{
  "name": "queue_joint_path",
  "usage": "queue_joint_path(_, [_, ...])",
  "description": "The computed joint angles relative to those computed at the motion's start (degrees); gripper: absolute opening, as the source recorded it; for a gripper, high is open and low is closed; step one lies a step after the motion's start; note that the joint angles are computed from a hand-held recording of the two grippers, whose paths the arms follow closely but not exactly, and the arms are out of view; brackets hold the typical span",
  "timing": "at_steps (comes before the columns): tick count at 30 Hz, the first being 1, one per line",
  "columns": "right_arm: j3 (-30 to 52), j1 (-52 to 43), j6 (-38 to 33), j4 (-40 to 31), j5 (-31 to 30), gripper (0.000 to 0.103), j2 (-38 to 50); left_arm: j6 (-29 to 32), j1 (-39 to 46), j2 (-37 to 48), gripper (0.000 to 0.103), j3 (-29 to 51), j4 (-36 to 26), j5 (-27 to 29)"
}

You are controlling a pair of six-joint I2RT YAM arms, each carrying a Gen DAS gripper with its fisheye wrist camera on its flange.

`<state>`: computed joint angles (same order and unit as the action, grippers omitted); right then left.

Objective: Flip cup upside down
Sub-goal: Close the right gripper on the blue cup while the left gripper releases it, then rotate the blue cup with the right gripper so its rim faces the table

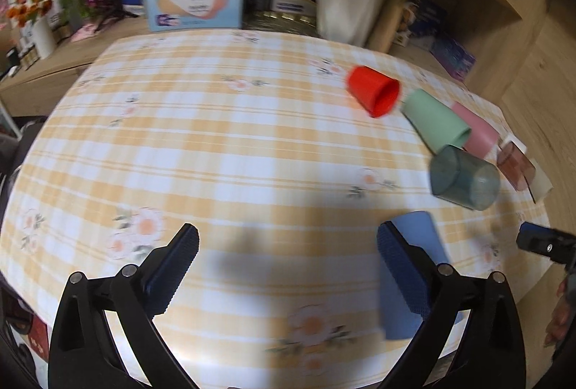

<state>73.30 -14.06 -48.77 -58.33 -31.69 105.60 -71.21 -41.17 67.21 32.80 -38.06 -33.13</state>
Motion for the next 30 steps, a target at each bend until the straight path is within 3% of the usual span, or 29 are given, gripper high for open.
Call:
queue_joint_path(4, [-1.4, 7.5, 1.9, -1.9, -0.1, 0.087, -2.0, -7.2, -2.8, -4.4, 0.097, -2.2, -7.8, -1.2])
queue_joint_path(10, [-1.7, 18.0, 12.6, 0.5, 4.1, 0.086, 0.3, -14.6, -7.4, -8.1, 0.097, -3.8, -12.8, -2.5])
queue_joint_path(11, [-1.7, 19.1, 14.8, 1.2, 4.7, 0.072, 1.0, -15.6, -8.0, -8.3, 0.097, -3.7, -13.6, -2.8])
queue_joint_path(12, [-1.4, 19.9, 16.1, 1.3, 5.0, 0.067, 1.7, -16.4, -8.5, -8.5, 0.097, -3.9, -14.0, -3.0])
queue_joint_path(16, [-1.7, 21.2, 20.5, 3.9, 6.7, 0.066, 3.5, -17.8, -8.6, -8.6, 0.097, -4.2, -14.9, -2.6])
queue_joint_path(21, [-2.9, 21.4, 21.7, 6.0, 8.1, 0.064, 4.6, -19.5, -9.6, -9.3, 0.097, -4.9, -14.8, -2.8])
queue_joint_path(25, [-3.6, 20.9, 21.3, 7.0, 8.9, 0.057, 5.4, -21.6, -10.7, -9.7, 0.097, -5.0, -14.6, -3.1])
queue_joint_path(30, [-4.3, 19.0, 19.6, 7.4, 6.9, 0.056, 5.2, -22.7, -11.7, -8.4, 0.097, -3.6, -14.7, -3.7])
